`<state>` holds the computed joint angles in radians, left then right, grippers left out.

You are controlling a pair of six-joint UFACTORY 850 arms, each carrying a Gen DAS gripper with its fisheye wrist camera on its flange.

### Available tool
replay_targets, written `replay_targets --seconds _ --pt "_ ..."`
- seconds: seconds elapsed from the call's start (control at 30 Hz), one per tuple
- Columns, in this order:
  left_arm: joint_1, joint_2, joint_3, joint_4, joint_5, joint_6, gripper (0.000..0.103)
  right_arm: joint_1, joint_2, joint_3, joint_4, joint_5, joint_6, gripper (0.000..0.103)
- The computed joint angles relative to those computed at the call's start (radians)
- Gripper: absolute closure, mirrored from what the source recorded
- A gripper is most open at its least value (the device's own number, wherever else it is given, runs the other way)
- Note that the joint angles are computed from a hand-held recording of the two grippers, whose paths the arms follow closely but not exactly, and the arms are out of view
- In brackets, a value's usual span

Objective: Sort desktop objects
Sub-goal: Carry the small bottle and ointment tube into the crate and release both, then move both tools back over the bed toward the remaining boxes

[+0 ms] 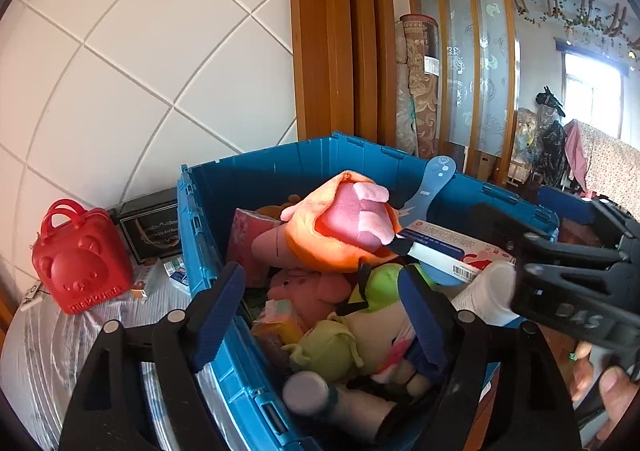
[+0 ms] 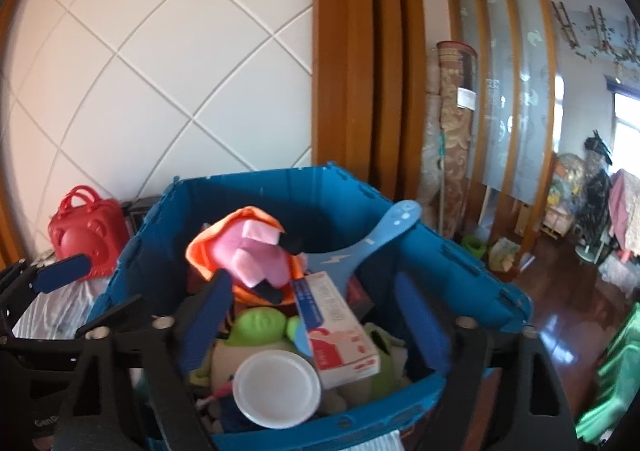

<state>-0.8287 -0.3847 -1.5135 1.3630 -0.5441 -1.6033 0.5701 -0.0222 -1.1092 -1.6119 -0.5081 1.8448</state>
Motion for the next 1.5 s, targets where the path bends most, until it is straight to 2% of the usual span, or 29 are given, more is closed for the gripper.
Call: replay_targets --seconds 0.07,0.4,0.63,0.77,0.97,1.2,1.3,1.43,1.5 --pt "-0.003 0.003 0.005 0.002 -0.003 -0.005 0.023 -0.007 0.014 0.014 -0.017 0.013 0.029 0.000" --pt "-0.007 0.074 0.102 0.118 0.003 -0.139 0.023 0.020 0.035 0.039 -0.002 -0.009 0.032 0.000" --pt "0.017 0.159 0.220 0.220 0.022 -0.244 0.023 0.096 0.043 0.046 -0.050 -0.073 0.108 0.000" --pt "0.066 0.225 0.308 0.228 0.058 -0.257 0.023 0.163 0.007 0.010 -0.064 -0.120 0.133 0.000" --pt "0.205 0.353 0.474 0.254 0.156 -0.263 0.023 0.270 -0.115 -0.116 -0.036 -0.177 0.157 0.000" --pt "0.465 0.441 0.613 0.182 0.314 -0.050 0.023 0.388 -0.328 -0.332 0.073 -0.281 0.175 0.000" --pt "0.583 0.415 0.612 0.060 0.371 0.136 0.023 0.413 -0.442 -0.455 0.159 -0.305 0.132 0.000" --pt "0.690 0.333 0.562 -0.117 0.420 0.377 0.023 0.407 -0.608 -0.647 0.360 -0.313 -0.002 0.000" --pt "0.724 0.273 0.521 -0.065 0.447 0.358 0.023 0.394 -0.673 -0.723 0.435 -0.321 -0.056 0.000"
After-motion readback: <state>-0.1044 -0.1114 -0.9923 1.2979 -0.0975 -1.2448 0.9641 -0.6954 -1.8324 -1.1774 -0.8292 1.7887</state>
